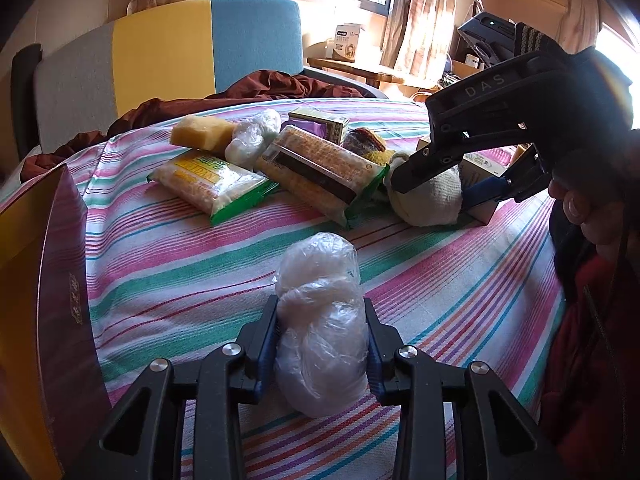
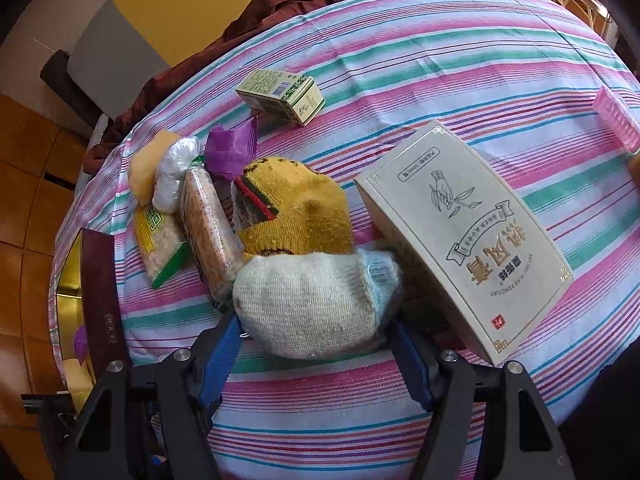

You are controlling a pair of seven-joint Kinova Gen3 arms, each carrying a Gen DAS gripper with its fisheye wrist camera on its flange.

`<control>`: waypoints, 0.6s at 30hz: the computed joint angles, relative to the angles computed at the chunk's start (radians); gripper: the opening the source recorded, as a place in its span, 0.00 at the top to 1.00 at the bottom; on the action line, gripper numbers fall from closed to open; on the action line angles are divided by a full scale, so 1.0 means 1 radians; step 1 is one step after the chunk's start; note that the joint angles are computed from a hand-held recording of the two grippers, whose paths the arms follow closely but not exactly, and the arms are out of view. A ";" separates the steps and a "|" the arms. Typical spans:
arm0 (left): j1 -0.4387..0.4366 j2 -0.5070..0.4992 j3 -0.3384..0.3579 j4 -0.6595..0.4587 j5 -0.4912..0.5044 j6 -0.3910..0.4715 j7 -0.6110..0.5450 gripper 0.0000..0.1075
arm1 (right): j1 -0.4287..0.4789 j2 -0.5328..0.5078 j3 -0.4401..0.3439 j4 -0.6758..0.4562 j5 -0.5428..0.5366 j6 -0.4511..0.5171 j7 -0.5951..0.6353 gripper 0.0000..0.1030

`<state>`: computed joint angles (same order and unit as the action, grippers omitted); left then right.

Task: Organize objects
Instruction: 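Carry the plastic bundle into the gold tray and release it with the left gripper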

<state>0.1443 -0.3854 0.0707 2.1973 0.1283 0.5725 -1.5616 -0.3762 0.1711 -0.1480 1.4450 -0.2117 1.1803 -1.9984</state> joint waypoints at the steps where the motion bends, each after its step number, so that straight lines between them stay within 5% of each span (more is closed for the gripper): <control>1: -0.006 0.005 0.004 -0.012 -0.001 0.020 0.011 0.66 | 0.000 0.001 0.000 0.001 -0.001 -0.003 -0.001 0.31; 18: -0.065 -0.102 -0.025 -0.189 -0.013 0.264 0.080 0.67 | -0.011 0.003 -0.002 0.003 0.010 -0.017 -0.014 0.31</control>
